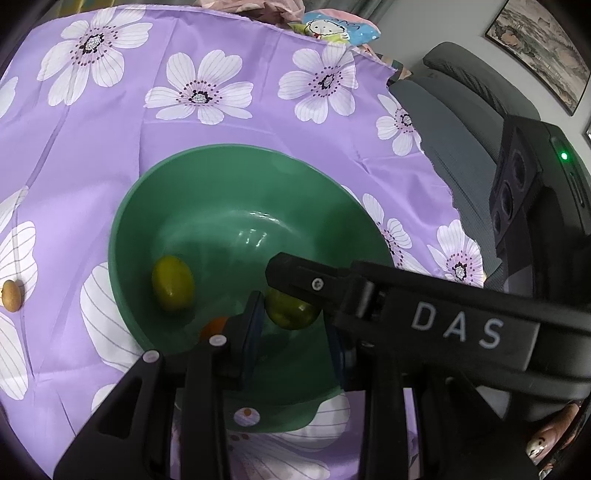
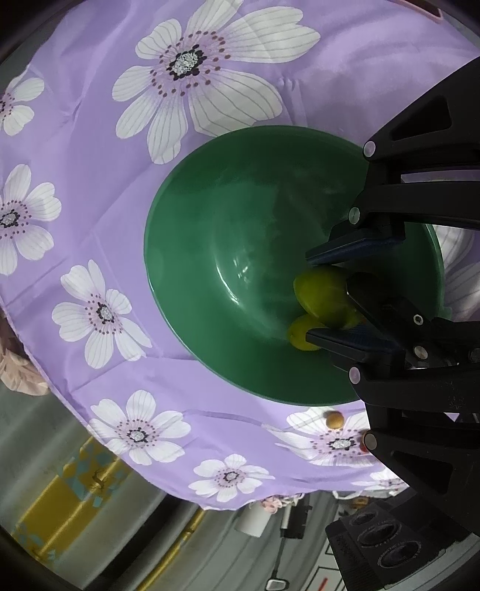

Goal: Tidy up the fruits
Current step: 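Lower the green fruit into the bowl and open the right gripper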

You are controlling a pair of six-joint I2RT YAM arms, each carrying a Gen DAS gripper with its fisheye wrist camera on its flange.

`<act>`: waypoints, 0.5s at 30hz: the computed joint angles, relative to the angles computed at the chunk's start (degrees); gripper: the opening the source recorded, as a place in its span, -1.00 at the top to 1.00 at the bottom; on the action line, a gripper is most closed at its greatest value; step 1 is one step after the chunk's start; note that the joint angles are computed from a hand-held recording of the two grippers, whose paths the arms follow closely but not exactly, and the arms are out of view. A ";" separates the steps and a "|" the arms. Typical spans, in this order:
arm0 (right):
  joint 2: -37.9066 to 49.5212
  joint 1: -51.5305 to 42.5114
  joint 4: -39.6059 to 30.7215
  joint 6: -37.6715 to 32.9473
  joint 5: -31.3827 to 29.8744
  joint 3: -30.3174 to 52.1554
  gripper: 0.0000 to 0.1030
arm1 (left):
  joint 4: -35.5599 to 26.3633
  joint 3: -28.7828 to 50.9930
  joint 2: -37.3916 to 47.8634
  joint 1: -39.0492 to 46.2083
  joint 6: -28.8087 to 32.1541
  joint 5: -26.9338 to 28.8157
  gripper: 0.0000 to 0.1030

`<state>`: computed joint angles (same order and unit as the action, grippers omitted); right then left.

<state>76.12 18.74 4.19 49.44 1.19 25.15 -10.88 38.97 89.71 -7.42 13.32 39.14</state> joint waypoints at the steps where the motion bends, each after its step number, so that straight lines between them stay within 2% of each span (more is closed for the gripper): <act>1: 0.02 -0.02 0.11 0.04 -0.07 -0.04 0.25 | 0.05 -0.07 -0.04 -0.04 -0.17 0.00 0.37; 15: 0.40 0.18 -0.19 0.06 0.43 0.33 0.25 | -0.25 0.03 -0.17 -0.31 -1.06 -0.66 0.37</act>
